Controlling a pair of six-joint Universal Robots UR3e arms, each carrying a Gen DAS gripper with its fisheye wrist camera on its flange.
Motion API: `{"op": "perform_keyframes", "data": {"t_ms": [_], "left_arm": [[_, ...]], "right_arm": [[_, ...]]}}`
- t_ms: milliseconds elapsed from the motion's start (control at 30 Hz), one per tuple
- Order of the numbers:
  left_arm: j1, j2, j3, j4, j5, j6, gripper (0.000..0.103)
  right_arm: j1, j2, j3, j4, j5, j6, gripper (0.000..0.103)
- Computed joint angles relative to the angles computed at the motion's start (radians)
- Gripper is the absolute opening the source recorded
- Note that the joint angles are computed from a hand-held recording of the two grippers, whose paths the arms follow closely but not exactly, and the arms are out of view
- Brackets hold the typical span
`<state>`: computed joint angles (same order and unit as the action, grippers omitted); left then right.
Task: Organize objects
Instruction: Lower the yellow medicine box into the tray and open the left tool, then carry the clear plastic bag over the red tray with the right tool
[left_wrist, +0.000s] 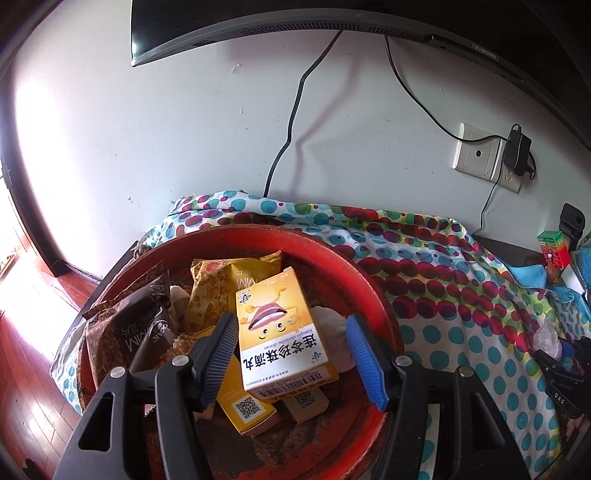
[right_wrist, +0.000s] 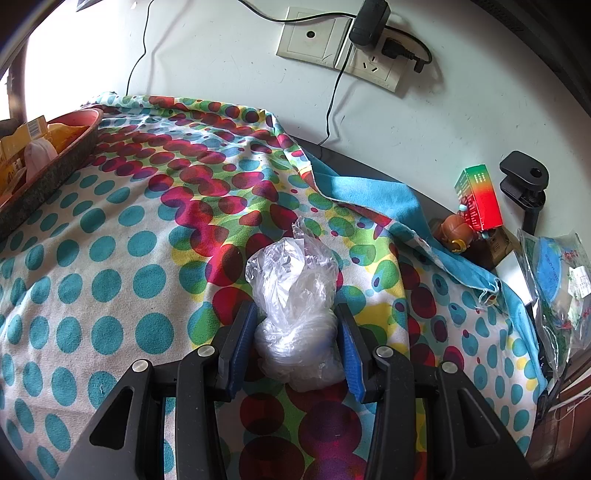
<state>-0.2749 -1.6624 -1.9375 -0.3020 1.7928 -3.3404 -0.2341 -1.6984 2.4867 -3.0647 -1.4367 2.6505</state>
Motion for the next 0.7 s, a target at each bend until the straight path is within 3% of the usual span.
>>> {"op": "perform_keyframes", "data": {"t_ms": [400,700], "left_arm": [[0.038,0.032,-0.02,-0.012,-0.047,0.006,0.062],[0.056,0.083,-0.027,-0.032,-0.054,0.021,0.062]], "right_arm": [[0.054,0.046,-0.095,0.04,-0.05,0.041,0.037],[0.137,0.018,-0.263,0.225,0.13,0.046,0.037]]}}
